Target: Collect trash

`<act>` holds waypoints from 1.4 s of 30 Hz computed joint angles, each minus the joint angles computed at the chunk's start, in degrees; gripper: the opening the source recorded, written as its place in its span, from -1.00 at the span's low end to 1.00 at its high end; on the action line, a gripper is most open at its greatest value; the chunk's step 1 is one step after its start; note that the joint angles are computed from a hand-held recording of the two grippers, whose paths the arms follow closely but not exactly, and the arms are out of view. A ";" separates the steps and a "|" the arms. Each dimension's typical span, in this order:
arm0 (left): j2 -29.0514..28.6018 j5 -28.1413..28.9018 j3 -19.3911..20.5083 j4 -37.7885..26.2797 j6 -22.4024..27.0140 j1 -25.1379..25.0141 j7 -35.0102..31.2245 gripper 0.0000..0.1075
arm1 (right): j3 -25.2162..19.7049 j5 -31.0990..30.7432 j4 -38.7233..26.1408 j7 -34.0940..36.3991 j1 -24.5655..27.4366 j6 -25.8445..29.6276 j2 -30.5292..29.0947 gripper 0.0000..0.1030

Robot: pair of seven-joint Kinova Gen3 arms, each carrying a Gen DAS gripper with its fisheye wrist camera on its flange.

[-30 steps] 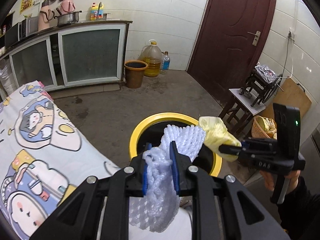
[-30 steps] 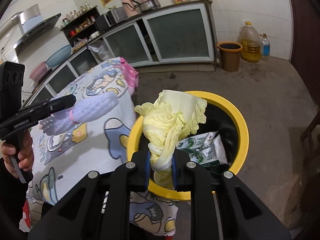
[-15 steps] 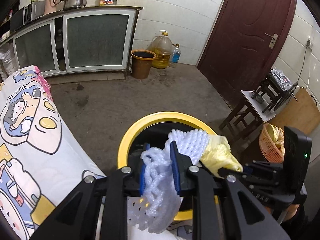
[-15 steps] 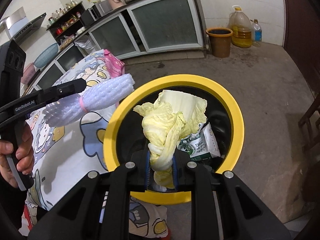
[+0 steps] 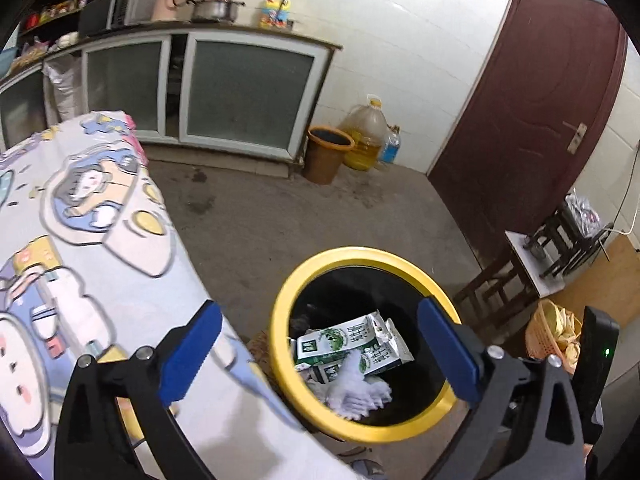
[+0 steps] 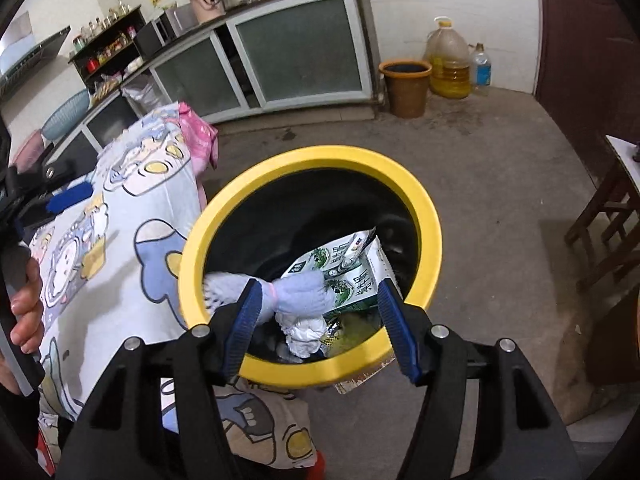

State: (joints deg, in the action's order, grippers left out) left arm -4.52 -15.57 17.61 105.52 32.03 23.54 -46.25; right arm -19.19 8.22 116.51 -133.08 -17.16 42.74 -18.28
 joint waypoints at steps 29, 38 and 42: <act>-62.08 -6.28 13.62 4.99 47.46 -31.48 -1.32 0.77 | -50.45 12.22 -14.67 -18.38 34.13 -0.26 -28.41 0.85; -69.05 1.24 6.63 4.23 57.75 -32.65 -7.28 0.77 | -51.06 3.16 -17.37 -16.67 36.40 3.88 -37.12 0.85; -71.09 4.21 4.23 4.81 60.43 -35.44 -8.40 0.77 | -51.09 -1.84 -17.22 -15.25 36.19 4.32 -37.40 0.85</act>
State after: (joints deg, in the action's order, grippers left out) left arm -75.61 -11.37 21.84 110.33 92.47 -11.90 -54.66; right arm -70.28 6.38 99.29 -148.33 19.03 47.06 -55.68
